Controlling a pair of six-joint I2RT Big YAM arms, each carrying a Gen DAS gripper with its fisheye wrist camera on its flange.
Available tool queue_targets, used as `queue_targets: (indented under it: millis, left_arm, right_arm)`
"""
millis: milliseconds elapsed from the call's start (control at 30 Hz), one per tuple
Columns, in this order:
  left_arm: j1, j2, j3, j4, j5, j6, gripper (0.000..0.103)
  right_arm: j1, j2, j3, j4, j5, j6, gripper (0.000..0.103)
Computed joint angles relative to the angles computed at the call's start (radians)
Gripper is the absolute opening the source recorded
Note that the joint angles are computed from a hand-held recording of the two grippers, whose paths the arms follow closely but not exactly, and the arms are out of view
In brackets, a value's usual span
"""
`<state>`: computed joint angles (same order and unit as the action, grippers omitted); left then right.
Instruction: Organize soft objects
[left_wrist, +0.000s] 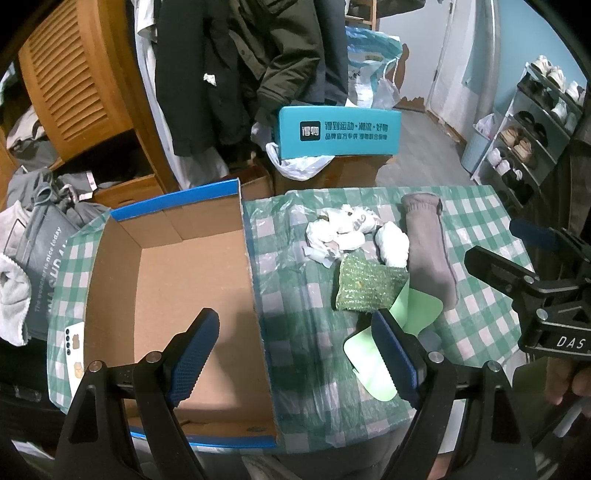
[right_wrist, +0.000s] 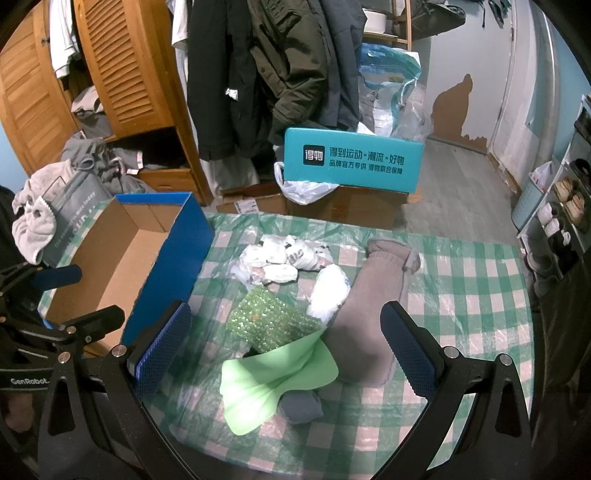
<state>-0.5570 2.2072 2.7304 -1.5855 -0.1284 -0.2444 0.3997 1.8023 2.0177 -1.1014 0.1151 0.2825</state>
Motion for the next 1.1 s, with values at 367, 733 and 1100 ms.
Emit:
queue_targets:
  millis: [367, 733, 1100]
  left_arm:
    - [-0.001, 0.005, 0.008, -0.007, 0.001, 0.000, 0.086]
    - [-0.006, -0.025, -0.055, 0.022, 0.000, 0.000, 0.086]
    - [-0.012, -0.031, -0.079, 0.030, -0.001, -0.003, 0.086]
  right_arm:
    - [-0.001, 0.000, 0.000, -0.001, 0.000, 0.000, 0.101]
    - [-0.002, 0.001, 0.000, -0.003, -0.003, 0.001, 0.101]
    - [-0.002, -0.002, -0.005, -0.002, -0.003, 0.002, 0.101]
